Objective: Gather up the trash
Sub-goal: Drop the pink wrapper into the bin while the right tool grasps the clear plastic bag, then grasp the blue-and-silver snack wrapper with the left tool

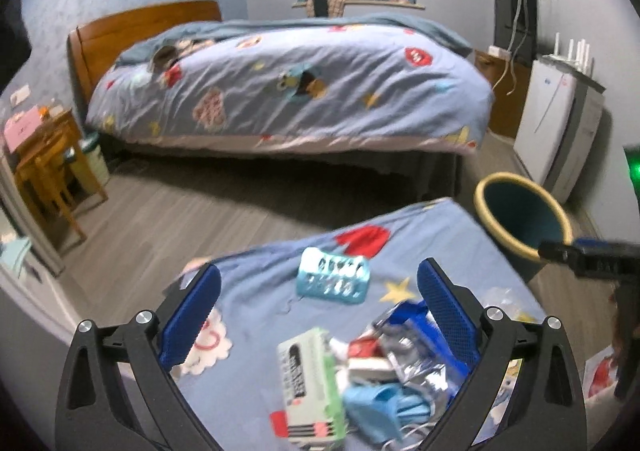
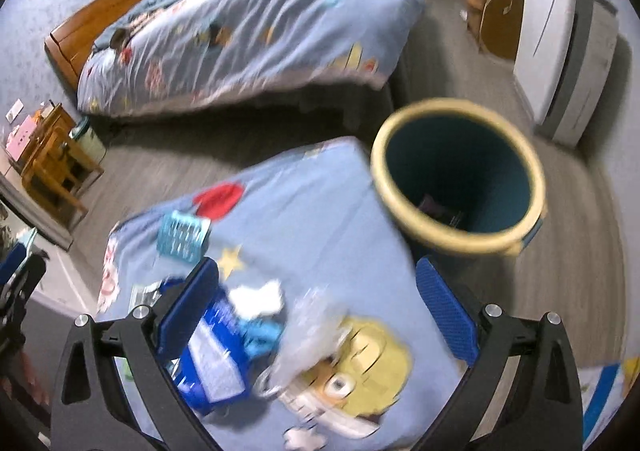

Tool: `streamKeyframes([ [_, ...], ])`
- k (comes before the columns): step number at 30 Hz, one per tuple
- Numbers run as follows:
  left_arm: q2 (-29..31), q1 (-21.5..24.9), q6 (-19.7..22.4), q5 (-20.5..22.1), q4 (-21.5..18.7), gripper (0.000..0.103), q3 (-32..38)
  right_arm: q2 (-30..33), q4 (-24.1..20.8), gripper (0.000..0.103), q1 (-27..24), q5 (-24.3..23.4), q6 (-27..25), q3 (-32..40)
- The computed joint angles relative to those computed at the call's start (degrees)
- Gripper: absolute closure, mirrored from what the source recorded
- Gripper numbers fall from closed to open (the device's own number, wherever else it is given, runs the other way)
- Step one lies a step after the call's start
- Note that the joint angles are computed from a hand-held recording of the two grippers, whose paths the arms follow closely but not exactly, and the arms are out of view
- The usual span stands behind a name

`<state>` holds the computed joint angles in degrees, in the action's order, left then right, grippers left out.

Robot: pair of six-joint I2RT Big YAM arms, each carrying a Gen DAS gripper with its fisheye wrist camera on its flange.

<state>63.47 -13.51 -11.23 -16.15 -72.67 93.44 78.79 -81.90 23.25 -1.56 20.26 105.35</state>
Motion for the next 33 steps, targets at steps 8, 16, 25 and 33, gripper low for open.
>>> streamKeyframes([
  [8, -0.1, 2.0, -1.5, 2.2, -2.1, 0.006, -2.9, 0.3, -2.5, 0.008, 1.7, 3.0, 5.2, -5.6],
  [16, 1.6, -1.0, 0.0, 1.8, -2.8, 0.006, -4.4, 1.2, -3.3, 0.080, 0.4, -1.8, 4.2, -7.7],
  [25, 4.4, -3.6, -2.2, 4.7, -2.8, 0.006, -4.9, 1.1, 0.1, 0.098, 0.5, -0.2, 2.6, -4.3],
  [33, 8.3, -5.6, -1.6, 6.9, -2.9, 0.006, -4.4, 2.2, 1.9, 0.098, 0.3, 1.4, 0.7, -1.2],
])
